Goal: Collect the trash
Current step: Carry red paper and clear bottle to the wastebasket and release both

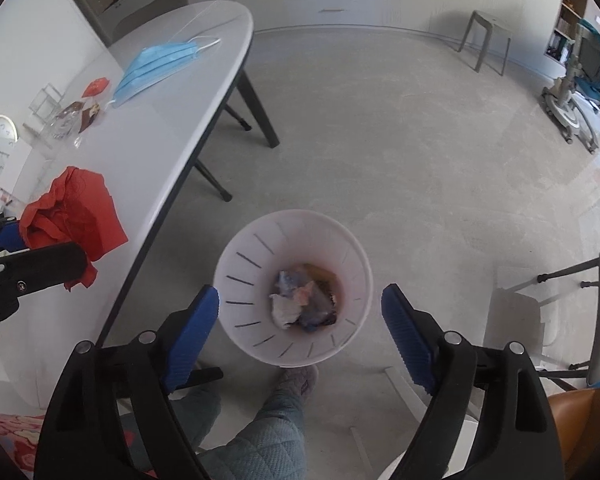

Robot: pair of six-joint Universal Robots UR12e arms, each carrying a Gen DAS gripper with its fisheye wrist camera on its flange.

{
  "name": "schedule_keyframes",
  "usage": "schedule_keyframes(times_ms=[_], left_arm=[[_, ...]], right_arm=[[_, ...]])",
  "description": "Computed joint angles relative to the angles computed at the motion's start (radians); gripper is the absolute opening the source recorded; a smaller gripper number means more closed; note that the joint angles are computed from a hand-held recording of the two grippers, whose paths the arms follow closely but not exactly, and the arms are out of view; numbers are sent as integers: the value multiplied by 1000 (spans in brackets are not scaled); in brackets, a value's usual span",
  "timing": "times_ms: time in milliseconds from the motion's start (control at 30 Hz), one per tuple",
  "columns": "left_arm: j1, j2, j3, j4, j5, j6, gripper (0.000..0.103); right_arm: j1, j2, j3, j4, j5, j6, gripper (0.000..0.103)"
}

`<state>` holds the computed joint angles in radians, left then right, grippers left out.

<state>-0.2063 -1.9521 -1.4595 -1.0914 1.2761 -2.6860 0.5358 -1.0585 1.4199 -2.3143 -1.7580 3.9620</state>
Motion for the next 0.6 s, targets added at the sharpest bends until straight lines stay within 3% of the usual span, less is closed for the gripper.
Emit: schedule_keyframes(times_ms=[400, 467, 500, 600], left_arm=[[-52, -61, 52, -46, 34, 81, 52], [-60, -70, 62, -60, 41, 75, 63], [-63, -73, 66, -65, 48, 67, 73], [-63, -67, 62, -48, 36, 47, 86]], right_arm=[[-1, -87, 96, -1, -108, 145, 88], [-5, -95, 109, -8, -104, 164, 88], [-6, -98, 113, -7, -105, 170, 88], [-6, -104, 121, 3, -106, 185, 88]])
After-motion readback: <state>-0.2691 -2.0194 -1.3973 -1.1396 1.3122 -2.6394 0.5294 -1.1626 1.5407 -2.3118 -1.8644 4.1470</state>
